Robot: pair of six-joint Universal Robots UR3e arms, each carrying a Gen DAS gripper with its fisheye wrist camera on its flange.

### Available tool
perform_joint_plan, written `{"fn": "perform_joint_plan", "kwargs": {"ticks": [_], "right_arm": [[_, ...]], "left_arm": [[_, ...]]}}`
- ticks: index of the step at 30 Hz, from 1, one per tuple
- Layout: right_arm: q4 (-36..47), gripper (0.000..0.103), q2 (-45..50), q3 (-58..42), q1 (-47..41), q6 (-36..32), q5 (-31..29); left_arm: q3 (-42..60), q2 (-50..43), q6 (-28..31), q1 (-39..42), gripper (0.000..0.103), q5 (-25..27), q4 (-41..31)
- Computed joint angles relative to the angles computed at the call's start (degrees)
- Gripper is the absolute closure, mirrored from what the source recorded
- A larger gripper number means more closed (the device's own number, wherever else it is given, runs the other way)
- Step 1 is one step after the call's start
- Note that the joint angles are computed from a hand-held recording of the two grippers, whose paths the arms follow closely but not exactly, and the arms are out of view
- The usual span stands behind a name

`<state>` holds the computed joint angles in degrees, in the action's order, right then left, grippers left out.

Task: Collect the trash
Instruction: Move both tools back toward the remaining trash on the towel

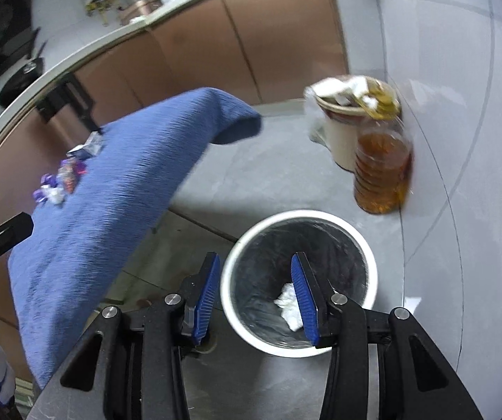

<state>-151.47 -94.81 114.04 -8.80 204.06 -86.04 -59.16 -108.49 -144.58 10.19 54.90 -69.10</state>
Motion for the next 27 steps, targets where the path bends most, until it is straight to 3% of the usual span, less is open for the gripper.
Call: {"fn": "perform_joint_plan", "kwargs": {"ticks": [15,21,27], "right_arm": [[11.70,0.060,6.04,-26.86,19.02,2.10,-12.50],[15.96,0.060,11.33,-38.21,23.93,2.20,-16.14],[21.12,0.060,17.91,-50.16,27.34,1.10,-17.81]], "left_arm": [[-10.12,13.76,6.16,23.23,0.052,-9.65,-1.75],[-8.59,13.90,7.38,29.58,0.052,-14.37,-3.95],[-5.23,10.79,5.52,30.96,0.052,-14.61,-3.60]]}}
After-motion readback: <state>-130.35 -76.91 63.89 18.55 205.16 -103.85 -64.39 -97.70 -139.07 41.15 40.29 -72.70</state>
